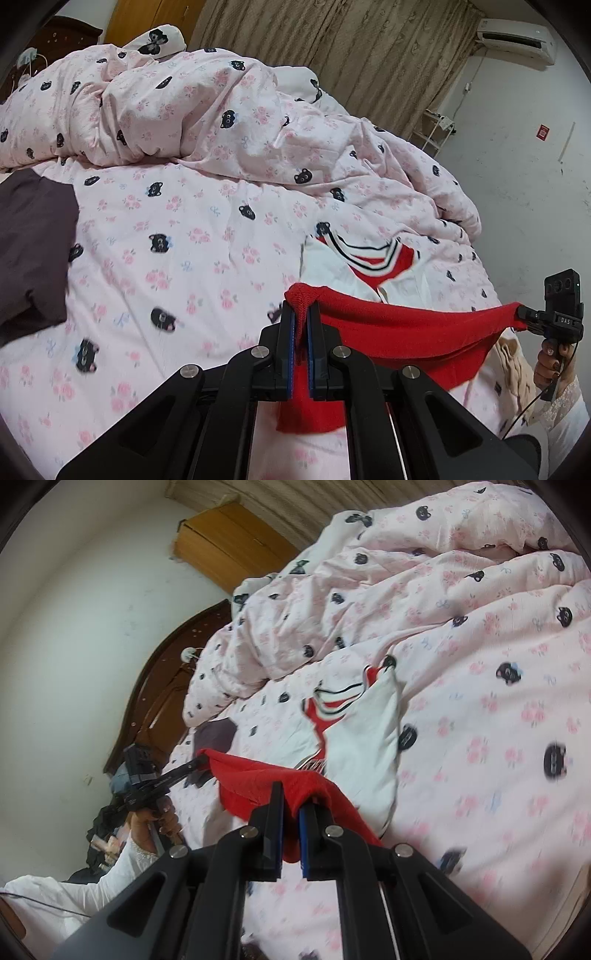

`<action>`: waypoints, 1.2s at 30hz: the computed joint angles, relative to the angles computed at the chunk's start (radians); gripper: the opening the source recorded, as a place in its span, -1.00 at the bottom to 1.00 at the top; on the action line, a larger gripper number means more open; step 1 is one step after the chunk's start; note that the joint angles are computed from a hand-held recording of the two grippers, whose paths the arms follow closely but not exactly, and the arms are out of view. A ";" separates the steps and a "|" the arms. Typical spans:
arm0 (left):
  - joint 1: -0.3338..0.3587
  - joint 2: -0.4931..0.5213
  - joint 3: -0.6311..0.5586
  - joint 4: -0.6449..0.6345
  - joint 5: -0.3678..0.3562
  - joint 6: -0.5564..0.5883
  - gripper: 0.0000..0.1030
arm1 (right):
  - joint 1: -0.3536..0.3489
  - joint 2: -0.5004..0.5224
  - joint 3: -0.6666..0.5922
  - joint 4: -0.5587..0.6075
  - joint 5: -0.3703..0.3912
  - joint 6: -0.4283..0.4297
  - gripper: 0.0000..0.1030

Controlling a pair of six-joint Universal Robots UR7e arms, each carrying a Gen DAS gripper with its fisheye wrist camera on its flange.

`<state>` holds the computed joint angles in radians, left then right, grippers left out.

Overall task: Fold clothes
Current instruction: 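Lift the hem with both grippers and fold it over toward the collar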

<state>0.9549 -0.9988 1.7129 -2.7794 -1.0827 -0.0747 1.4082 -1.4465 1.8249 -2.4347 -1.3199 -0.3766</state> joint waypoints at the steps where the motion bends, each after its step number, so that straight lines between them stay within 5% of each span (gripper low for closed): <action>1: 0.007 0.017 -0.023 0.004 -0.003 -0.001 -0.92 | 0.001 0.019 -0.022 0.001 -0.007 0.006 -0.86; 21: 0.125 0.328 -0.434 0.132 -0.015 -0.010 -0.92 | -0.018 0.335 -0.388 0.033 -0.121 0.120 -0.86; 27: 0.146 0.357 -0.476 0.153 -0.004 -0.075 -0.86 | -0.023 0.380 -0.439 0.039 -0.160 0.164 -0.79; 32: 0.164 0.340 -0.453 0.052 -0.018 -0.130 -0.65 | -0.024 0.394 -0.449 -0.013 -0.175 0.210 -0.77; 34: 0.163 0.333 -0.445 0.039 -0.007 -0.124 -0.65 | -0.023 0.398 -0.453 -0.026 -0.175 0.229 -0.70; 36: 0.154 0.328 -0.431 0.019 0.012 -0.096 -0.65 | -0.016 0.402 -0.458 -0.039 -0.188 0.243 -0.22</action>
